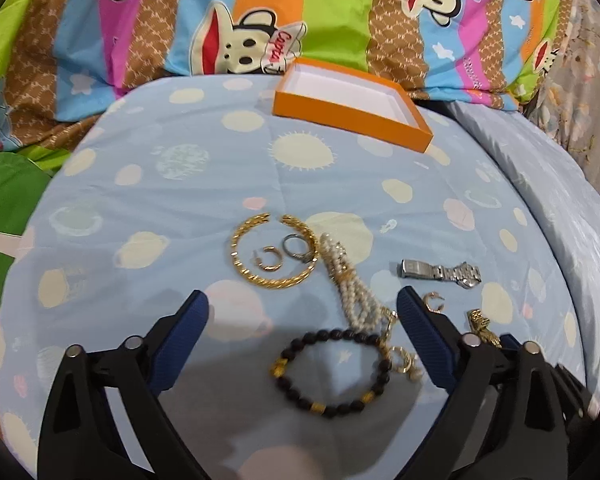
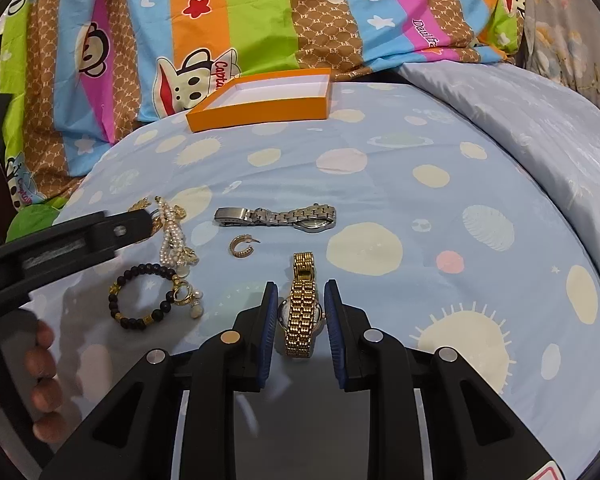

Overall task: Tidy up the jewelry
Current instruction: 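Grasp the pearl necklace with the left gripper while the right gripper grasps the gold watch, then carry both pieces into the orange box and open both grippers to release them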

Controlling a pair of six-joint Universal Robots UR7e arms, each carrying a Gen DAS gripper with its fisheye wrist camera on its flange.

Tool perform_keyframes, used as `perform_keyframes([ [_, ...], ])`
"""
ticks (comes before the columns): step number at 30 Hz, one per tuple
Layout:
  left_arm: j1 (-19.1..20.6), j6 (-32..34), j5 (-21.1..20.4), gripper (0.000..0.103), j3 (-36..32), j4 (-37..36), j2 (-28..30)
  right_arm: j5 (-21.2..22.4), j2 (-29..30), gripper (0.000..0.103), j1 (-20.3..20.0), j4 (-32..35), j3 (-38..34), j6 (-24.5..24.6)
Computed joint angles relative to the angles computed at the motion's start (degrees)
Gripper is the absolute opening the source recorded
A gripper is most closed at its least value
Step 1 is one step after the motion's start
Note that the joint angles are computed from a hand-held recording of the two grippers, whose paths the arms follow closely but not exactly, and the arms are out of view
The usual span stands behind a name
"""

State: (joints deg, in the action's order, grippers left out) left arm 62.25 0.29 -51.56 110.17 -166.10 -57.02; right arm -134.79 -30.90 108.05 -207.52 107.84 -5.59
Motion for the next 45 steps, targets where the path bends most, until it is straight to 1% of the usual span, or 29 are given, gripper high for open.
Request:
perform_keyframes([
  [1, 0.23, -0.35, -0.27, 0.077, -1.02, 1.34, 0.72, 0.17, -0.12, 0.023, -0.14, -0.01, 0.09, 0.13],
  [2, 0.46, -0.99, -0.47, 0.072, -2.19, 3.12, 1.49, 0.34, -0.23, 0.023, -0.27, -0.06, 0.19, 0.19],
  [4, 0.88, -2.33, -0.82, 0.07, -3.6, 5.05, 2.51, 0.62, -0.41, 0.023, -0.49, 0.13, 0.22, 0.27],
  [7, 0.57, -1.97, 0.28, 0.068, -3.9, 3.68, 3.68, 1.2, -0.56, 0.023, -0.81, 0.42, 0.16, 0.37],
  [9, 0.42, -1.16, 0.71, 0.062, -3.7, 3.09, 3.96, 1.62, -0.54, 0.023, -1.01, 0.59, 0.08, 0.38],
  [10, 0.23, -0.58, 1.31, 0.057, -3.59, 2.58, 4.22, 1.84, -0.56, 0.023, -1.12, 0.83, -0.01, 0.39],
  [11, 0.13, -0.09, 1.51, 0.055, -3.44, 2.18, 4.34, 2.1, -0.58, 0.023, -1.23, 0.99, -0.07, 0.41],
  [12, 0.09, 0.2, 1.63, 0.055, -3.39, 2.14, 4.31, 2.3, -0.55, 0.023, -1.29, 1.11, -0.12, 0.45],
  [13, 0.12, 0.58, 1.19, 0.049, -3.24, 2.0, 4.17, 2.47, -0.56, 0.023, -1.32, 1.22, -0.15, 0.46],
  [14, 0.21, 0.71, 0.41, 0.039, -3.12, 2.17, 3.88, 2.71, -0.61, 0.023, -1.36, 1.32, -0.15, 0.43],
  [15, 0.35, 0.78, -0.25, 0.034, -3.18, 2.44, 3.68, 2.92, -0.67, 0.023, -1.39, 1.2, -0.05, 0.28],
  [16, 0.61, 0.46, -1.8, 0.023, -3.13, 3.47, 3.07, 3.1, -0.7, 0.023, -1.35, 0.94, -0.01, 0.11],
  [17, 0.77, 0.06, -2.79, 0.018, -3.18, 4.23, 2.7, 3.28, -0.76, 0.023, -1.28, 0.63, 0.07, -0.03],
  [18, 0.91, -0.31, -3.77, 0.018, -3.11, 4.73, 2.26, 3.5, -0.86, 0.023, -1.18, 0.23, 0.21, -0.17],
  [24, 0.56, 0.02, -6.66, 0.016, -0.87, 4.03, -0.93, 4.49, -1.96, 0.023, -0.47, -0.67, 0.81, -0.28],
  [29, -0.09, 0.57, -8.24, 0.016, -0.01, 3.58, -3.41, 5.83, -3.19, 0.021, 0.27, -0.98, 0.88, -0.75],
  [30, -0.28, 0.81, -8.53, 0.016, -0.26, 3.59, -3.77, 5.85, -3.36, 0.01, 0.45, -0.95, 0.63, -1.11],
  [31, -0.39, 1.15, -8.53, 0.016, -0.62, 3.56, -3.87, 5.69, -3.6, 0.011, 0.56, -0.62, 0.26, -1.38],
  [33, -0.65, 2.21, -8.38, 0.016, -1.54, 3.19, -3.83, 7.5, -4.49, 0.011, 0.2, 0.48, -0.35, -1.29],
  [38, -0.35, 4.57, -7.86, 0.016, -6.3, 2.69, -1.84, 7.86, -4.49, 0.011, -0.46, 2.35, -3.62, -3.14],
  [40, -0.43, 5.91, -6.8, 0.016, -7.23, 1.12, -1.25, 7.87, -4.64, 0.011, -0.55, 2.27, -3.79, -3.39],
  [45, 0.36, 6.3, -7.26, 0.016, -8.4, 0.96, -0.73, 8.26, -4.96, 0.011, -0.62, 2.58, -4.16, -3.88],
])
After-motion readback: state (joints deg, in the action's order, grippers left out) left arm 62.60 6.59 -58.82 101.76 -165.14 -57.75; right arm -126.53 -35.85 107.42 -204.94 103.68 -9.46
